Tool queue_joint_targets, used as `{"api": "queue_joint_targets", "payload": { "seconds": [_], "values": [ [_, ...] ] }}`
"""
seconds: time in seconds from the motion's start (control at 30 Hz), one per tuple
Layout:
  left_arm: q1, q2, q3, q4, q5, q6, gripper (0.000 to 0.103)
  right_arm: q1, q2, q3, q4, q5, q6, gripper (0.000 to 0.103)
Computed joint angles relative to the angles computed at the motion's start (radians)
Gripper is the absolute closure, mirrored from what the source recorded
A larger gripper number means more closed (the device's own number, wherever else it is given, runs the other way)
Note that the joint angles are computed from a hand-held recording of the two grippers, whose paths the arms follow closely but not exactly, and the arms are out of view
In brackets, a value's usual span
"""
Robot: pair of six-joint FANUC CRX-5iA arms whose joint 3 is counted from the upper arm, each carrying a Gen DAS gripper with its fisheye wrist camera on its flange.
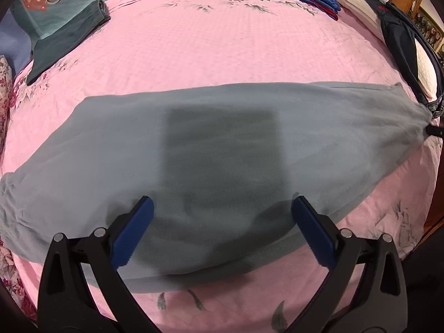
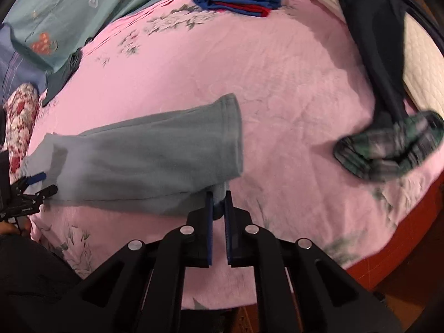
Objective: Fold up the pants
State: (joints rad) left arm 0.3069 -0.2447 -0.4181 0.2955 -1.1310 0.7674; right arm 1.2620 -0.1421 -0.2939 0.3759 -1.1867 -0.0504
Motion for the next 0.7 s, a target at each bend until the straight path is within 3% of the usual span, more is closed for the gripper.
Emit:
{"api": "queue_joint_targets", "payload": {
  "seconds": [0.07, 0.13, 0.27, 0.4, 0.43, 0.53, 0.7],
  "values": [
    [0.006, 0.008, 0.002, -0.005, -0.009, 0.006, 0.002, 0.001, -0.025, -0.055, -0.018, 0.050, -0.051, 0.096],
    [0.009, 0.008, 0.004, -0.008, -0.014, 0.003, 0.002, 0.010, -0.054, -0.087, 0.006, 0.089, -0.106, 0.086],
    [0.020, -0.005, -0.001, -0.004, -0.004, -0.010, 0.002, 0.038, -0.130, -0.147, 0.100, 0.112, -0.267, 0.076],
    [0.029, -0.004, 0.001, -0.011, -0.009, -0.001, 0.002, -0.017, -0.115, -0.142, 0.058, 0.155, -0.219, 0.076],
    [0.035, -0.008, -0.001, -0.008, -0.010, -0.006, 0.002, -0.036, -0.099, -0.128, 0.029, 0.162, -0.178, 0.078],
    [0.049, -0.017, -0.001, -0.004, -0.009, -0.018, 0.002, -0.039, -0.052, -0.072, 0.027, 0.099, -0.103, 0.100],
    [0.072, -0.021, 0.008, -0.023, -0.008, -0.013, 0.002, 0.030, -0.102, -0.079, 0.130, 0.070, -0.182, 0.100]
  ]
}}
